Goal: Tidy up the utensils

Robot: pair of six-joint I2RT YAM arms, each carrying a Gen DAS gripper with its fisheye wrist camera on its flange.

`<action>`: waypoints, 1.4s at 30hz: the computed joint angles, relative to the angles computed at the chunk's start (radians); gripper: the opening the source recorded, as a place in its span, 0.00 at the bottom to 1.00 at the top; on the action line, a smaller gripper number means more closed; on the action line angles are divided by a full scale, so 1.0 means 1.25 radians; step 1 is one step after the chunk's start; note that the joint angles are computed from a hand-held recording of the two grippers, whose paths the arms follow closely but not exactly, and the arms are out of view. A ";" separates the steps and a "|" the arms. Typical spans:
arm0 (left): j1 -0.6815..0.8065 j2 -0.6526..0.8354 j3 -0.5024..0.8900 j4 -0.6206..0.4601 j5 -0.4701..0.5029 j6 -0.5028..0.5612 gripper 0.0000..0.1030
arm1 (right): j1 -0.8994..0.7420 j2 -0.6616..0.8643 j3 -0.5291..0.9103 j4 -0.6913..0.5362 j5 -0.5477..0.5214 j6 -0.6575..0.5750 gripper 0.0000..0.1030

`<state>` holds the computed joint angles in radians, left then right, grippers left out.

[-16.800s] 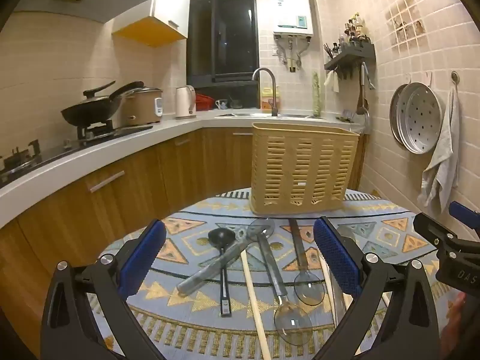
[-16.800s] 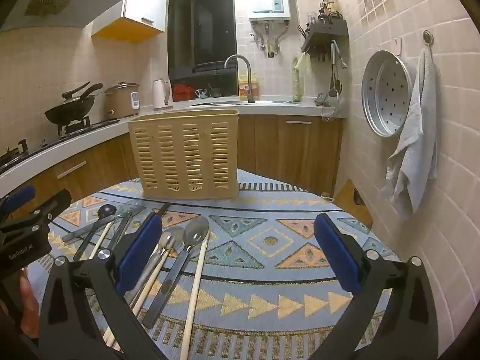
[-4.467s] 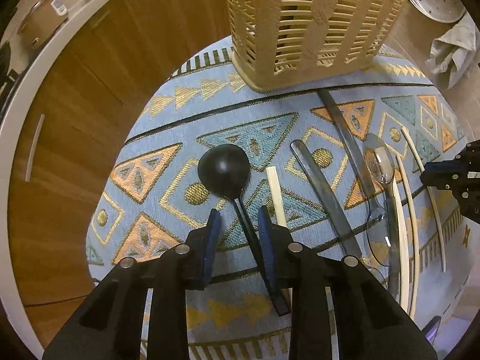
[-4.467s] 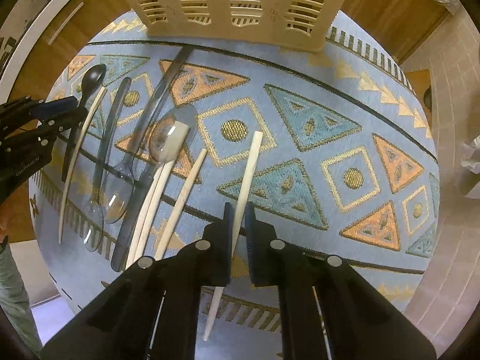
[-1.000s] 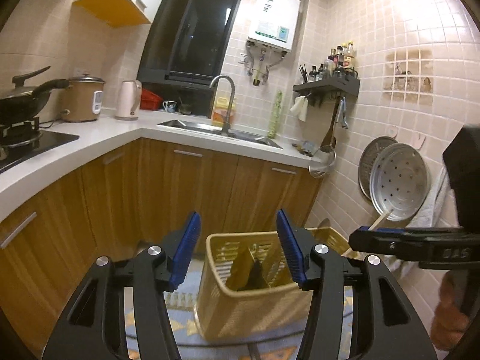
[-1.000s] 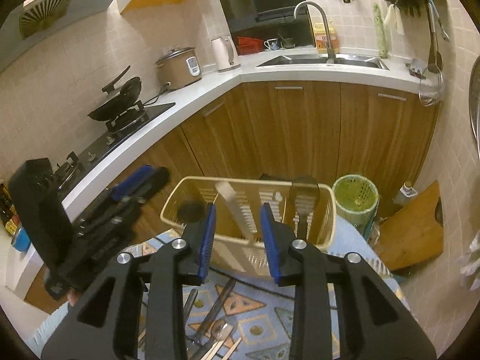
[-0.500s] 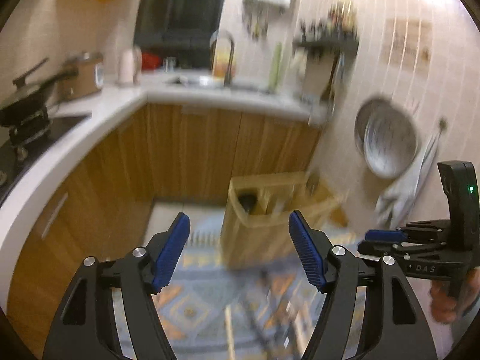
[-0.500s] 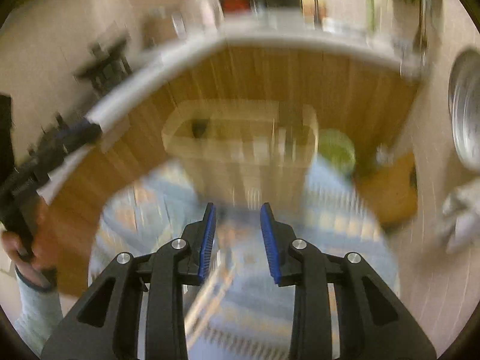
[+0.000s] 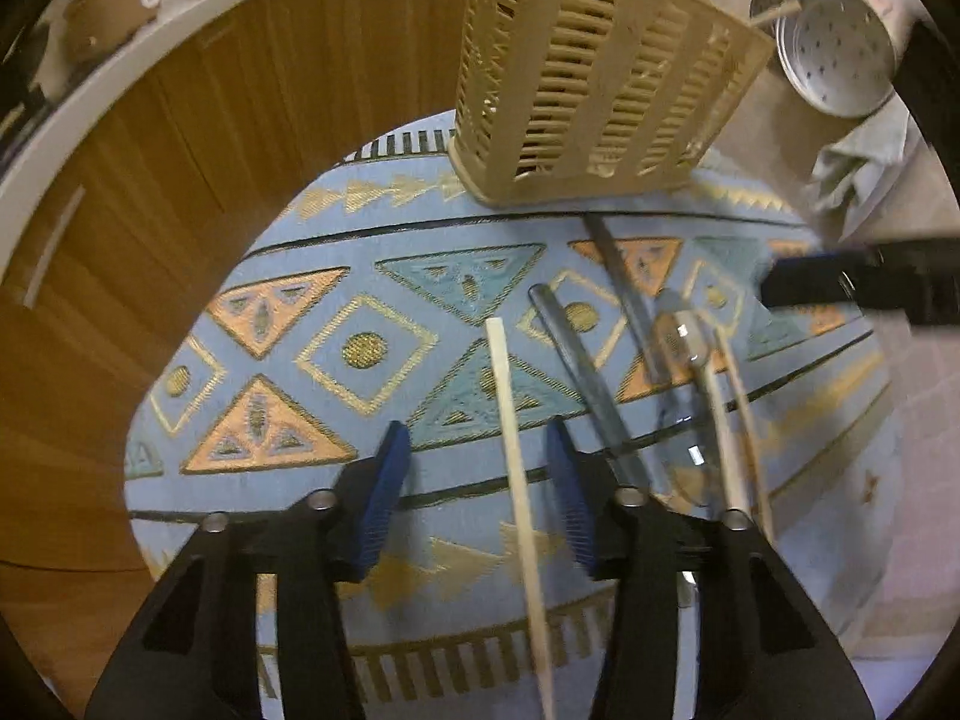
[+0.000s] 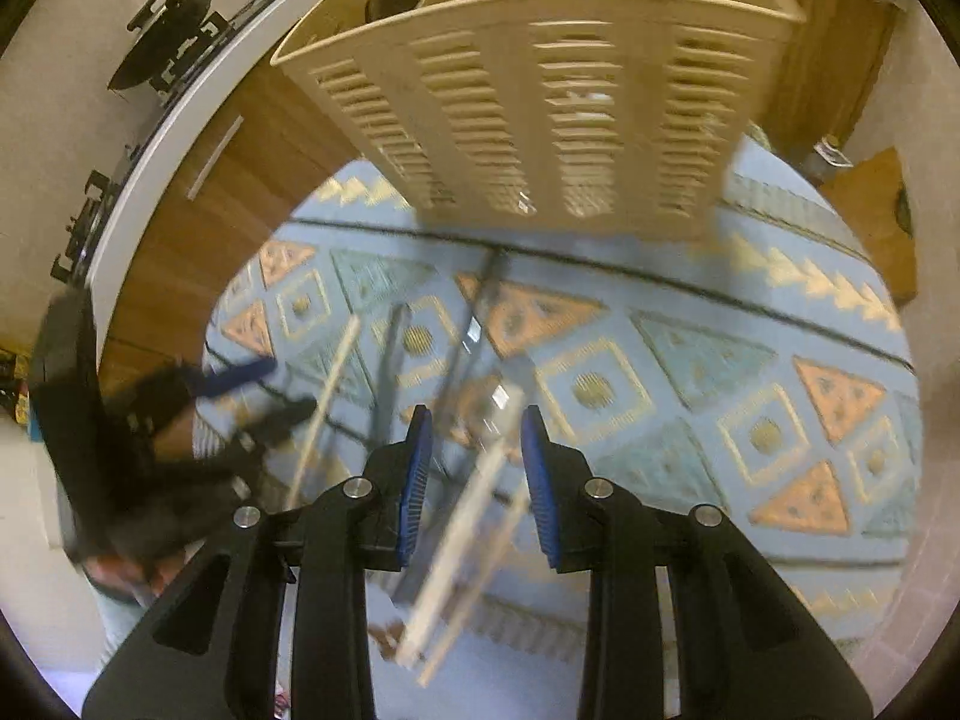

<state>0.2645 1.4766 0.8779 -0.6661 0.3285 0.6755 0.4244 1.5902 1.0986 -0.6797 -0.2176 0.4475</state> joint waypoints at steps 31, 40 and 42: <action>-0.164 0.025 0.022 -0.016 -0.166 0.014 0.22 | 0.098 0.208 0.132 0.015 0.114 0.027 0.12; -0.168 -0.030 -0.031 0.028 -0.135 -0.042 0.03 | 0.001 0.015 -0.079 0.108 -0.008 -0.047 0.02; -0.143 -0.070 -0.064 0.044 -0.081 -0.053 0.03 | -0.008 -0.019 -0.107 0.111 -0.023 -0.059 0.01</action>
